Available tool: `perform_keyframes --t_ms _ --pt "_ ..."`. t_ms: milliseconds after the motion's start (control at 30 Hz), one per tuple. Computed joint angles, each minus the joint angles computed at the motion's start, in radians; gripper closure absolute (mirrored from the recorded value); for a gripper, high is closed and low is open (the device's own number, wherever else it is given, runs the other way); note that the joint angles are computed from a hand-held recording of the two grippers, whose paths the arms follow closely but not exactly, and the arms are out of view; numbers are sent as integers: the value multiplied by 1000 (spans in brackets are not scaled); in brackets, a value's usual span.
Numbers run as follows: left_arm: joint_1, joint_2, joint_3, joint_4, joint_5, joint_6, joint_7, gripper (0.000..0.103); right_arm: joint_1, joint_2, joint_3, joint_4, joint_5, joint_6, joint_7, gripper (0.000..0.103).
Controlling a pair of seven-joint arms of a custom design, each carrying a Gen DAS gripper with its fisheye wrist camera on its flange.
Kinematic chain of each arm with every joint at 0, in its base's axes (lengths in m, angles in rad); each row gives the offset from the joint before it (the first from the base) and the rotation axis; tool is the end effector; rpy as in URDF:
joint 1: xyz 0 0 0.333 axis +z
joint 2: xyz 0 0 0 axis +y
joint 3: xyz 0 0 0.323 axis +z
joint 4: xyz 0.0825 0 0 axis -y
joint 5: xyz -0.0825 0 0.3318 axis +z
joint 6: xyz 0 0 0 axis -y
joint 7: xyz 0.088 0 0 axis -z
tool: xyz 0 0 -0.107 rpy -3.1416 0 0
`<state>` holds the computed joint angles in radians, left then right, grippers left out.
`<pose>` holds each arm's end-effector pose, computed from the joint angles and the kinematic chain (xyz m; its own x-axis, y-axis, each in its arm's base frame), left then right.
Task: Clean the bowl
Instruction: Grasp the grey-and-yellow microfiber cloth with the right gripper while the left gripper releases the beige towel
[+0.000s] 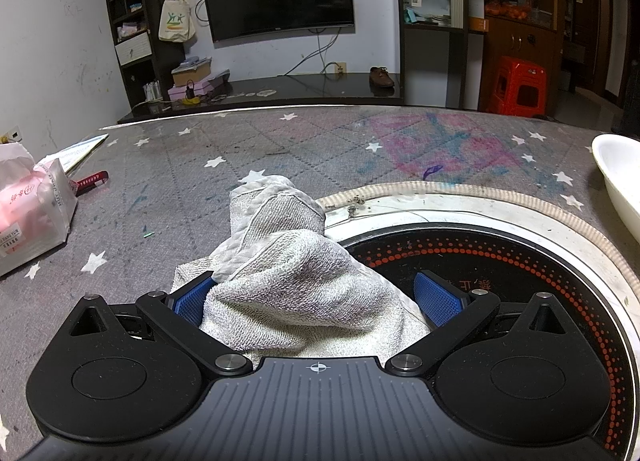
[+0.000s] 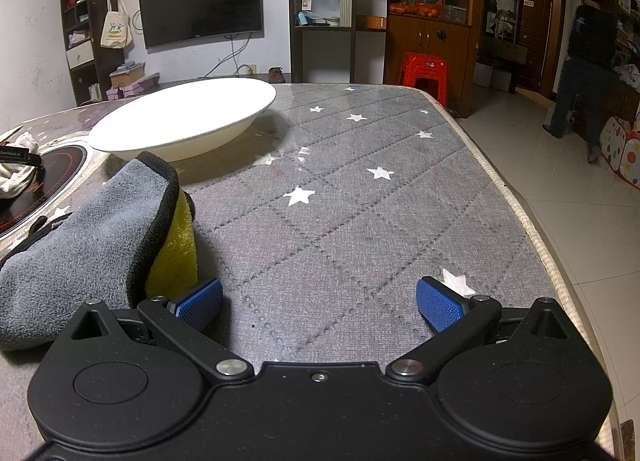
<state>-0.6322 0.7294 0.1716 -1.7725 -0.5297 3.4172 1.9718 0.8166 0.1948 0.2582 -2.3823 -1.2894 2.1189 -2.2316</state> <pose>0.6136 -0.2689 0.3088 -0.3174 -0.9417 -0.1117 -0.5501 0.2788 -0.7872 0.2523 0.3753 0.2812 -0.4017 -0.9155 -0.0213 -0.5486 0.2592 -0.7949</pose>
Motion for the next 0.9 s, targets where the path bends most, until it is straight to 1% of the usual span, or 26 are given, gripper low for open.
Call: perform_keyframes --t_ms 67,167,300,333,400,533,567,600,667,767,900 --pt "-24 -4 24 -8 -5 -5 4 0 0 0 0 1 1 0 -2 0" --pt "-102 -1 105 -22 -26 -4 22 0 2 4 0 10 12 -12 -13 0" --pt "-179 -19 168 -57 -50 -4 55 0 15 7 6 22 63 -51 -21 0" --pt "-180 -30 162 -74 -50 7 64 0 19 6 7 21 68 -56 -17 0" --pt "-188 -50 158 -98 -66 18 84 0 34 2 15 24 89 -94 -21 0" --pt "-195 -107 137 -145 -94 10 116 0 55 -23 29 23 101 -153 -31 0" --pt "-193 -115 129 -152 -97 16 121 0 60 -30 33 22 102 -165 -32 0" --pt "-180 -142 103 -180 -94 36 130 0 66 -37 39 23 100 -183 -28 0" --pt "-179 -173 82 -212 -113 56 158 0 80 -54 51 24 82 -207 -18 0" --pt "-191 -221 65 -249 -156 44 201 0 90 -64 63 38 46 -214 -25 0" --pt "-190 -291 31 -310 -202 33 230 0 97 -48 67 83 -23 -183 -65 0"
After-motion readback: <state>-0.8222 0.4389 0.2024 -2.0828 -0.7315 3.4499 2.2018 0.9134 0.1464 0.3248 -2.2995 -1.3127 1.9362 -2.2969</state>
